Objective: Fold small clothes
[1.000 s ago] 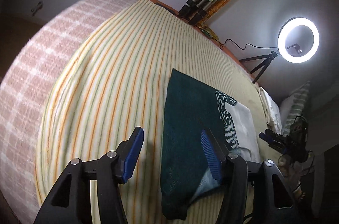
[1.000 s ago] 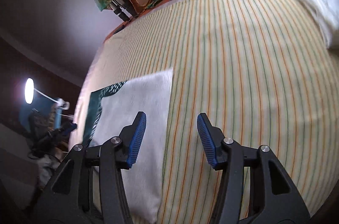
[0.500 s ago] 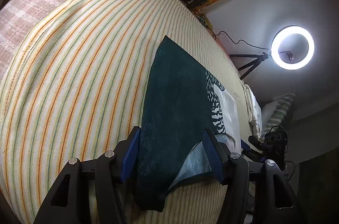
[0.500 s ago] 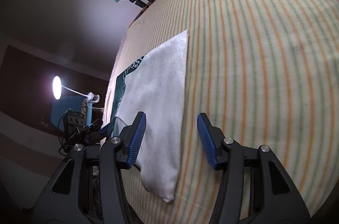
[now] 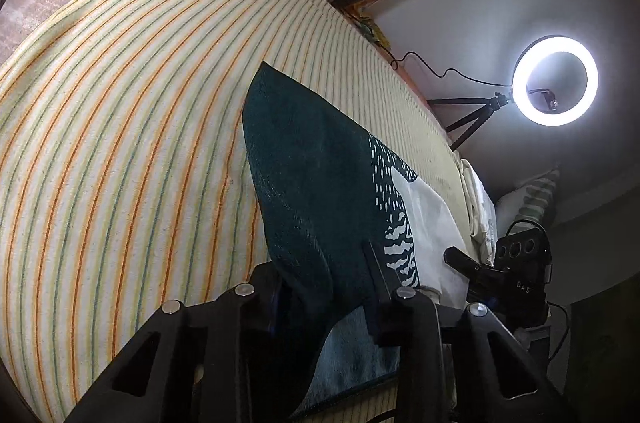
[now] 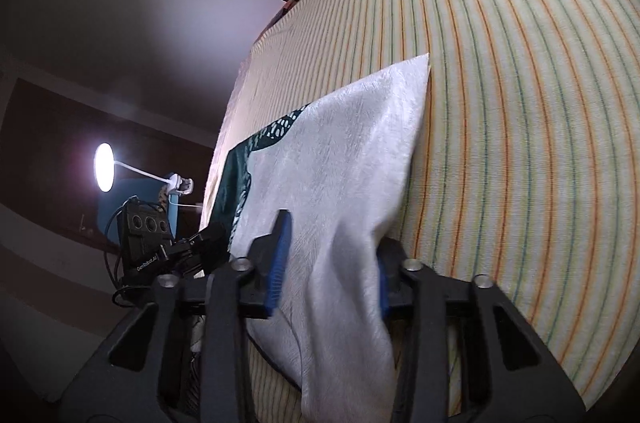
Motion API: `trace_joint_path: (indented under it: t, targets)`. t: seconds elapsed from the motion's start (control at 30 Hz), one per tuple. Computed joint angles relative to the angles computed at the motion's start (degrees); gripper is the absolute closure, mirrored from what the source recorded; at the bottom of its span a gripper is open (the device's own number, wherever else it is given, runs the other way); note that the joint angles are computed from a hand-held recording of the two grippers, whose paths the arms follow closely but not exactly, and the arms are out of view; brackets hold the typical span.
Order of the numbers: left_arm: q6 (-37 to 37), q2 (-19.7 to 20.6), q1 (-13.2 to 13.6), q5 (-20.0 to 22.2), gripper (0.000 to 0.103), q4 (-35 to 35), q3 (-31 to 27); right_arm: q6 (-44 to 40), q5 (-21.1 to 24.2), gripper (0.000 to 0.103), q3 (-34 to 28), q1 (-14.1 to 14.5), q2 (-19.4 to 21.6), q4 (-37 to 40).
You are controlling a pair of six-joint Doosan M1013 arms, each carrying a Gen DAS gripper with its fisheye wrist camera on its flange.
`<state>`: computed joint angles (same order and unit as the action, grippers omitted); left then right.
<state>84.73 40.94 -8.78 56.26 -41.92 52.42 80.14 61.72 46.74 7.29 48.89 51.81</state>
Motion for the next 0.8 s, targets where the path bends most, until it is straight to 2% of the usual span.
trace_joint_path:
  t: [0.03, 0.1, 0.2, 0.37, 0.53, 0.8]
  targets:
    - [0.05, 0.11, -0.23, 0.14, 0.091, 1.36, -0.46, 0.86, 0.24, 0.089, -0.43, 0.10, 0.19, -0.91]
    - [0.04, -0.20, -0.55, -0.76, 0.097, 3.15, -0.29, 1.59, -0.08, 0.092, -0.51, 0.33, 0.08, -2.69]
    - [0.51, -0.87, -0.98, -2.43, 0.100, 5.27, -0.02, 1.43, -1.25, 0.096, -0.51, 0.95, -0.63, -6.58]
    - [3.18, -1.98, -2.05, -4.42, 0.101, 8.15, -0.51, 0.06, -2.35, 0.097, -1.48, 1.97, -1.74, -12.01]
    - [4.71, -2.27, -2.67, -5.09, 0.101, 8.31, -1.55, -1.50, -2.51, 0.098, -2.65, 2.20, -2.37, -14.12]
    - [5.45, -0.41, -4.23, -3.28, 0.102, 7.66, -6.09, -4.42, -3.76, 0.098, -1.83, 1.57, -4.30, -17.50]
